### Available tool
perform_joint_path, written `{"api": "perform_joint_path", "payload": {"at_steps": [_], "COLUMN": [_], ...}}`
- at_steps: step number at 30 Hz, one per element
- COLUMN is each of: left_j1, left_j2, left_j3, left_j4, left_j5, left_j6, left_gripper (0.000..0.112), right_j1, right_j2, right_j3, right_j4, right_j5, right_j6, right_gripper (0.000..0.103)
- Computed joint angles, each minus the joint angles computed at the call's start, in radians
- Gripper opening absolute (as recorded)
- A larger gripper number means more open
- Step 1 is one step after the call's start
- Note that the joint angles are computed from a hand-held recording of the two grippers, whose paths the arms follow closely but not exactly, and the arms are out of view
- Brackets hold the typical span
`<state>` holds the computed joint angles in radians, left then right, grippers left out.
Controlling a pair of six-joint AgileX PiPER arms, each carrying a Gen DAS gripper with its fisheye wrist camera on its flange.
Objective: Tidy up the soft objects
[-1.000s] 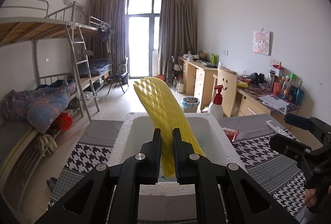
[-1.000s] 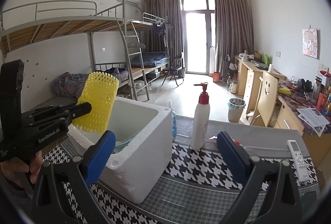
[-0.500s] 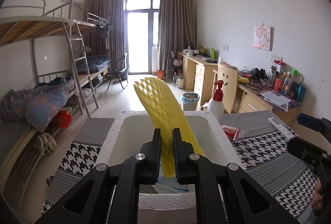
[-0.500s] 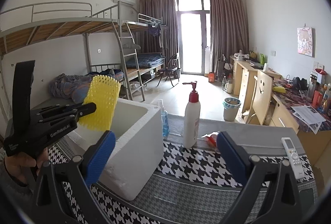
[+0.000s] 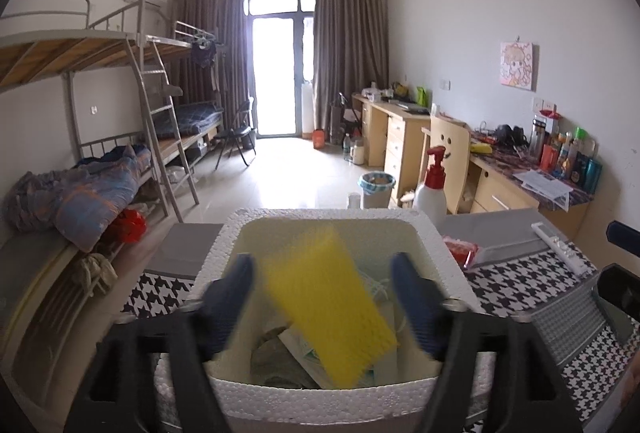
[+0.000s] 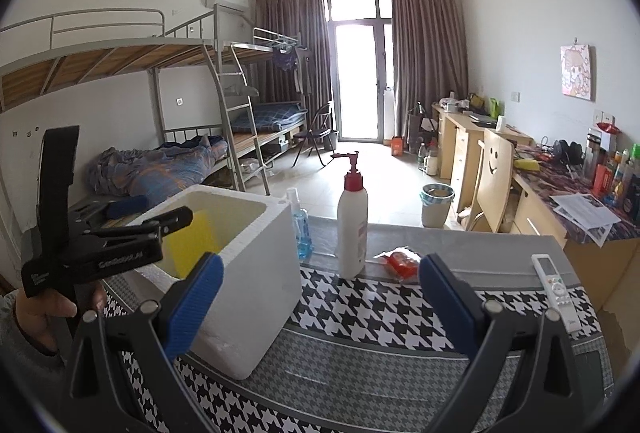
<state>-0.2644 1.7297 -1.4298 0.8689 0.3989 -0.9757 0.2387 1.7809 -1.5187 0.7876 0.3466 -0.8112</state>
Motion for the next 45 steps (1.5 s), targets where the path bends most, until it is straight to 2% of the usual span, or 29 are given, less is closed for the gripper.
{"api": "perform_joint_path", "payload": {"at_steps": [2, 5, 6, 15, 21, 30, 38, 42, 45], "left_j1": [-0.010, -0.014, -0.021, -0.052, -0.090, -0.157, -0.236, -0.292, -0.316], "left_j2": [-0.011, -0.025, -0.035, -0.121, -0.187, -0.285, -0.362, -0.382, -0.399], "left_j3": [0.015, 0.026, 0.038, 0.129, 0.206, 0.308, 0.412, 0.465, 0.493], "left_j4": [0.060, 0.066, 0.110, 0.264, 0.412, 0.560, 0.737, 0.814, 0.837], "left_j5": [0.005, -0.002, 0.001, 0.000, 0.029, 0.070, 0.167, 0.266, 0.298], "left_j6": [-0.062, -0.072, -0.113, -0.270, -0.414, -0.556, -0.729, -0.812, -0.840], "left_gripper": [0.096, 0.101, 0.102, 0.102, 0.102, 0.102, 0.102, 0.102, 0.102], "right_j1": [-0.002, -0.005, -0.008, -0.004, 0.002, 0.002, -0.014, -0.022, -0.022], "right_j2": [-0.005, -0.016, -0.021, -0.076, -0.117, -0.209, -0.279, -0.302, -0.314], "right_j3": [0.007, 0.021, 0.027, 0.095, 0.147, 0.261, 0.357, 0.400, 0.419], "right_j4": [0.011, 0.033, 0.052, 0.135, 0.191, 0.377, 0.608, 0.730, 0.778], "right_j5": [0.000, -0.007, -0.006, -0.025, -0.039, -0.066, -0.074, -0.064, -0.058], "right_j6": [-0.009, -0.032, -0.052, -0.134, -0.194, -0.382, -0.590, -0.701, -0.751], "right_gripper": [0.100, 0.100, 0.100, 0.100, 0.100, 0.100, 0.100, 0.100, 0.100]}}
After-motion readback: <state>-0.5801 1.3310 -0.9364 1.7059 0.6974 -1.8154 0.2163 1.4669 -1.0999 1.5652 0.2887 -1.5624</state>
